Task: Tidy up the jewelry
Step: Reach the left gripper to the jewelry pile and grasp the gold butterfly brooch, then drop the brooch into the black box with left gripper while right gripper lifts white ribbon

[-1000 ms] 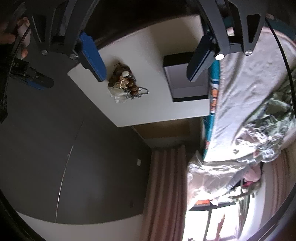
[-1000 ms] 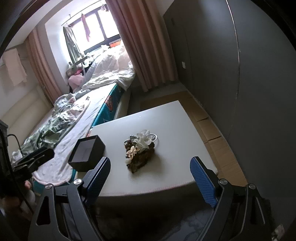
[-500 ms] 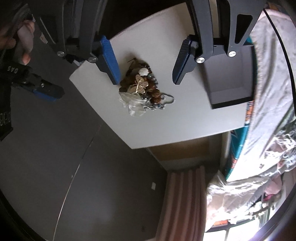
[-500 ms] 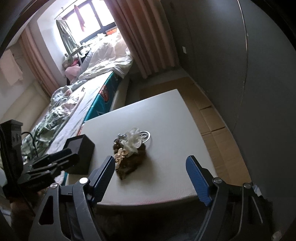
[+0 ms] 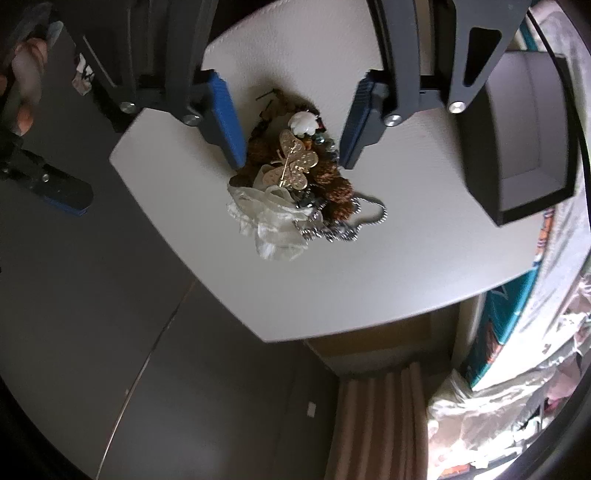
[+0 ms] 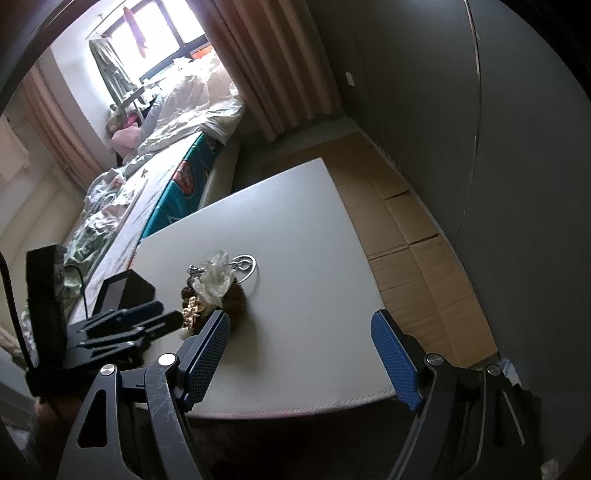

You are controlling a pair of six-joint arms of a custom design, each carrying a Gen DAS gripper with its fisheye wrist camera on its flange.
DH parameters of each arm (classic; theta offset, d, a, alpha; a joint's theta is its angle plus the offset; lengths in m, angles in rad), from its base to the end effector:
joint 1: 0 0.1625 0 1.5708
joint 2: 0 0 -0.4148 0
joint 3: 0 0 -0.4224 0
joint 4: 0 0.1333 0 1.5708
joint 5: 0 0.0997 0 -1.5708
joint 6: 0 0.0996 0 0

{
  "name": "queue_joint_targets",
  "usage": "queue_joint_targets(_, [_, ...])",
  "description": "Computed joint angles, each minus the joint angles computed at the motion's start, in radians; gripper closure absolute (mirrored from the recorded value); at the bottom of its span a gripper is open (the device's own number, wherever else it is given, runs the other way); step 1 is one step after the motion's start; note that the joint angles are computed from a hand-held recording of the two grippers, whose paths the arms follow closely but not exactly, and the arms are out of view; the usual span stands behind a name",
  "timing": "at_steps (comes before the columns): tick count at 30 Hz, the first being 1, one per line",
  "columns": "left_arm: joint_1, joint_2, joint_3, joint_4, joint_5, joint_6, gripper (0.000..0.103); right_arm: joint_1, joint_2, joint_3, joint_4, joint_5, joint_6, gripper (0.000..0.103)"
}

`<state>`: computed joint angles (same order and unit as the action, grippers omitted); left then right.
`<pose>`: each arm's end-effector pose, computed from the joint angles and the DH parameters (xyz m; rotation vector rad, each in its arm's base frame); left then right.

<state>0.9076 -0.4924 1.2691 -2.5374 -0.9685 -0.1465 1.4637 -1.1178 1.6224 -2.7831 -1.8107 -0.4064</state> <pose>-0.3308 -0.7316 0.0007 0.5916 2.5409 -0.5473 0.0353 -0.6977 0.3225 0.2741 -2.5972 0.8523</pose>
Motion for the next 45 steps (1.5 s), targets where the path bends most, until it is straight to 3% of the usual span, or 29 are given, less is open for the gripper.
queue_joint_targets(4, [0.007, 0.033, -0.042, 0.042, 0.017, -0.004, 0.055, -0.003, 0.019, -0.025, 0.020, 0.004, -0.002, 0.024])
queue_joint_targets(11, [0.014, 0.041, -0.052, 0.048, 0.018, -0.004, 0.074, 0.003, 0.053, -0.063, 0.046, 0.023, 0.006, 0.024])
queue_joint_targets(13, [0.016, 0.033, -0.047, 0.052, 0.012, -0.008, 0.074, 0.008, 0.064, -0.074, 0.056, 0.030, 0.005, 0.024])
queue_joint_targets(17, [0.018, 0.010, -0.024, 0.034, 0.006, -0.025, 0.074, 0.022, 0.096, -0.110, 0.093, 0.047, 0.004, 0.034])
queue_joint_targets(23, [0.016, -0.038, 0.028, -0.015, 0.027, -0.036, 0.074, 0.046, 0.149, -0.161, 0.149, 0.071, -0.010, 0.035])
queue_joint_targets(28, [0.014, -0.091, 0.081, -0.050, 0.061, -0.063, 0.074, 0.075, 0.205, -0.210, 0.183, 0.052, -0.042, 0.035])
queue_joint_targets(31, [0.014, -0.124, 0.114, -0.070, 0.078, -0.082, 0.074, 0.092, 0.245, -0.240, 0.185, -0.004, -0.068, 0.035])
queue_joint_targets(34, [0.013, -0.151, 0.138, -0.090, 0.093, -0.086, 0.074, 0.107, 0.280, -0.265, 0.190, -0.075, -0.093, 0.049])
queue_joint_targets(35, [0.012, -0.164, 0.152, -0.101, 0.099, -0.088, 0.074, 0.111, 0.291, -0.276, 0.201, -0.100, -0.094, 0.064])
queue_joint_targets(36, [0.011, -0.174, 0.164, -0.110, 0.103, -0.089, 0.074, 0.114, 0.300, -0.283, 0.206, -0.125, -0.091, 0.089])
queue_joint_targets(37, [0.011, -0.190, 0.181, -0.122, 0.109, -0.094, 0.074, 0.116, 0.303, -0.285, 0.203, -0.148, -0.085, 0.099])
queue_joint_targets(39, [0.010, -0.210, 0.202, -0.140, 0.118, -0.102, 0.074, 0.120, 0.297, -0.273, 0.171, -0.172, -0.074, 0.100])
queue_joint_targets(45, [0.013, -0.267, 0.267, -0.191, 0.138, -0.110, 0.074, 0.130, 0.227, -0.213, 0.140, -0.085, -0.056, 0.100])
